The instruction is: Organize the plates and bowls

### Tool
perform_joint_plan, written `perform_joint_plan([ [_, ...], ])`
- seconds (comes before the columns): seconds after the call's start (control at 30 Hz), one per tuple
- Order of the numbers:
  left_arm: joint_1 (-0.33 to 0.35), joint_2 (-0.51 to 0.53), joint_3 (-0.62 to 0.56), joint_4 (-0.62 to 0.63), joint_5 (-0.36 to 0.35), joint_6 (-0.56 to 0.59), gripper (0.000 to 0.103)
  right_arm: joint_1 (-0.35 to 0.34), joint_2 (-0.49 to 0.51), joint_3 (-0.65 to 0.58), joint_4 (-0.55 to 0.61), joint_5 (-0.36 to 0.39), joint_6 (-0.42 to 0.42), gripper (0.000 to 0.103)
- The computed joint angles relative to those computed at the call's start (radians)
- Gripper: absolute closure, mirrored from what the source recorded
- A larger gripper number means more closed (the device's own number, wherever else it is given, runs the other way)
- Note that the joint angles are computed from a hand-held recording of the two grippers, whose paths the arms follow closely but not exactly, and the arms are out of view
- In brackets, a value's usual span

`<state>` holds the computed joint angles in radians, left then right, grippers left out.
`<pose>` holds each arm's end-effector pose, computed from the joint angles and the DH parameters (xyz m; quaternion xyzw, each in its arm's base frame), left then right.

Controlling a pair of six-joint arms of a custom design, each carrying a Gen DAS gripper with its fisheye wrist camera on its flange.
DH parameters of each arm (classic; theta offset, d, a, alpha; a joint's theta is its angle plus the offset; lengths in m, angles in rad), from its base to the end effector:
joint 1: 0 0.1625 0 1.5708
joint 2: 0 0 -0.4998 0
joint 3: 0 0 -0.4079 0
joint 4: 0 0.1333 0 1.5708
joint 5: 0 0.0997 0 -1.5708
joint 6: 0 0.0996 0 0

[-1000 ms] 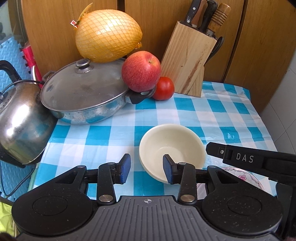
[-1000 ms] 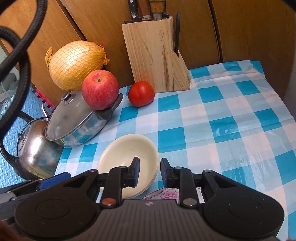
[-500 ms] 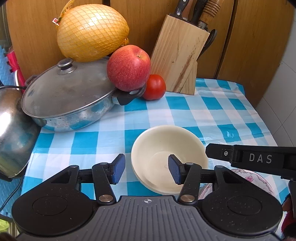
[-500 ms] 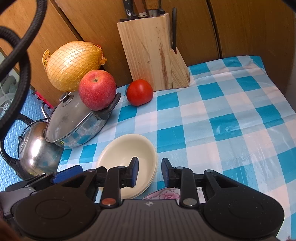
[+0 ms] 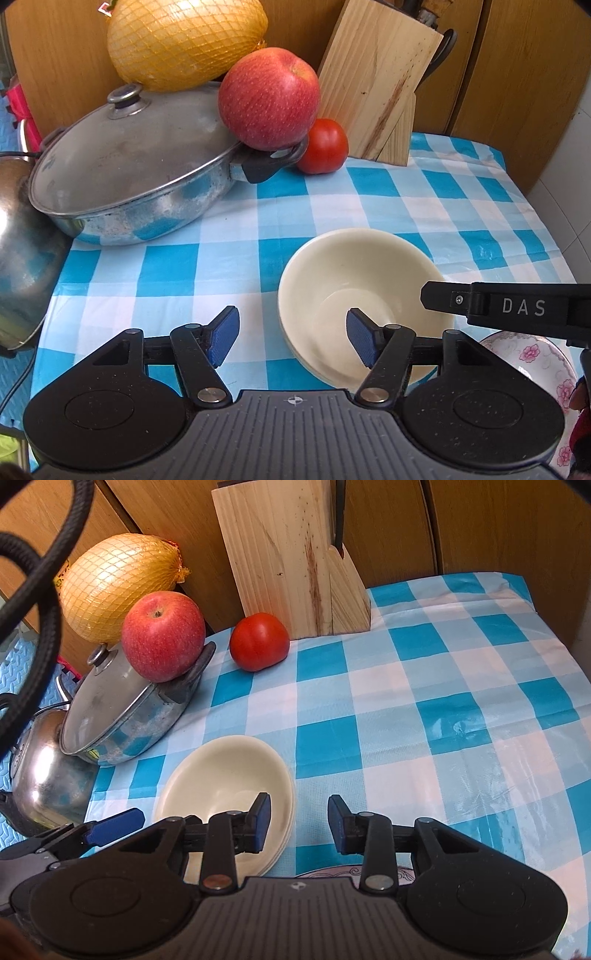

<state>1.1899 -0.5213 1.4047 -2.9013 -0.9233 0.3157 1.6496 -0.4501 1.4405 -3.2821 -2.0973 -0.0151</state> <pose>-0.1240 -0.8299 0.0676 0.2492 0.8930 -0.2202 0.3032 0.1464 -0.7964 0.0400 -0.0493 -0.9068 0.3481 0.2325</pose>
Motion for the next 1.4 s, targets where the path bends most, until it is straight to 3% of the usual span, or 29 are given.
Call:
perform_joint_plan([
  [0.33,0.015,0.012,-0.040,0.102,-0.028,-0.069,0.054,-0.015,0.007,-0.023,0.057,0.042,0.035,0.071],
  [0.57,0.019,0.016,-0.044,0.132,-0.037,-0.081,0.066,-0.016,0.021,-0.046,0.105,0.062,0.028,0.086],
  [0.87,0.008,0.004,-0.027,0.072,-0.030,-0.067,0.066,0.000,0.020,-0.031,0.038,0.077,-0.015,0.087],
  [1.4,-0.005,-0.033,0.030,-0.010,-0.081,-0.035,0.065,0.024,-0.006,0.017,-0.051,0.066,-0.034,0.087],
])
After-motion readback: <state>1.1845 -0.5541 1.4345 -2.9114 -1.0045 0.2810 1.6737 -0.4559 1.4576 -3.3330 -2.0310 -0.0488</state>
